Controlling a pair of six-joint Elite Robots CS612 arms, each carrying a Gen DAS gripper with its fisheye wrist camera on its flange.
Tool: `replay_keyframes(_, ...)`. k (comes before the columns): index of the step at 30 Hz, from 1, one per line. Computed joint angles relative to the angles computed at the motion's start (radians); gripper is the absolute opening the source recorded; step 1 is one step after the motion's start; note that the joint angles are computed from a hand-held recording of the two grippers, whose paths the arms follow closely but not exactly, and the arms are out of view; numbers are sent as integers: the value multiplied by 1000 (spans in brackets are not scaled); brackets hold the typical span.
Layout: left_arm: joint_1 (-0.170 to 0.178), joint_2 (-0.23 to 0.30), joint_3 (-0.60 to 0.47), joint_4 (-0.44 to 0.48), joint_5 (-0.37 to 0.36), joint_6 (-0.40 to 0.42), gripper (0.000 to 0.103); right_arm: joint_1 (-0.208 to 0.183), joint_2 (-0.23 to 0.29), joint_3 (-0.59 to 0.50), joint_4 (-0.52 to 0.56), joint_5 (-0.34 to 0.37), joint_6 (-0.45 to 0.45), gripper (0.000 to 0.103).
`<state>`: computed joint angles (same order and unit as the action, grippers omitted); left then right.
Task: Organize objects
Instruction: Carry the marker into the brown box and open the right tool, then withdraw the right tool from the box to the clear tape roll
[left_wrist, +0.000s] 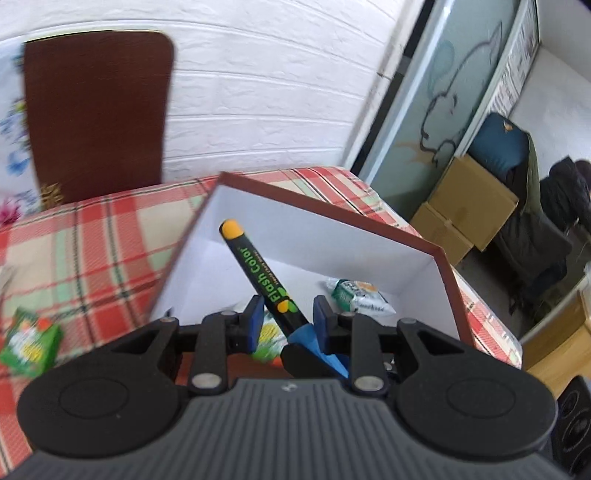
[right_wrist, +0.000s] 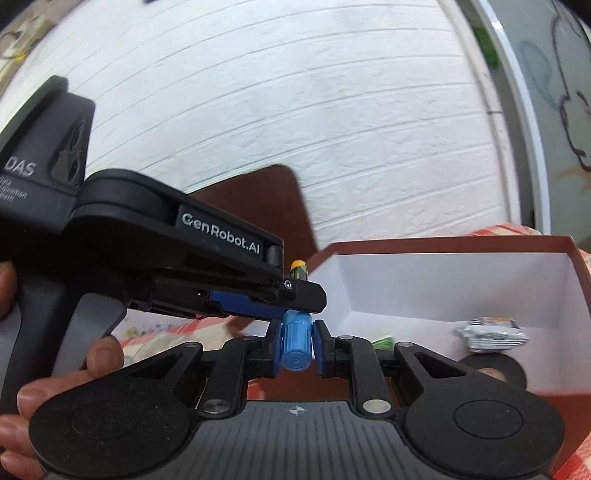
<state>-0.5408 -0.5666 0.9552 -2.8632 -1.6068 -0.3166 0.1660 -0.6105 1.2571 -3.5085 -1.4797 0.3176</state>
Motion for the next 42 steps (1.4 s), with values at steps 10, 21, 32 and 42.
replay_keyframes(10, 2, 52, -96, 121, 68, -15, 44, -18, 44, -70, 78, -18, -9, 31)
replay_keyframes(21, -19, -62, 134, -90, 121, 9, 48, 18, 10, 51, -134, -115, -107, 39)
replay_keyframes(32, -29, -147, 330, -109, 338, -44, 49, 53, -13, 92, -34, -68, -151, 42)
replay_keyframes(42, 4, -188, 445, -50, 482, -155, 50, 84, -3, 60, 127, 9, -237, 42)
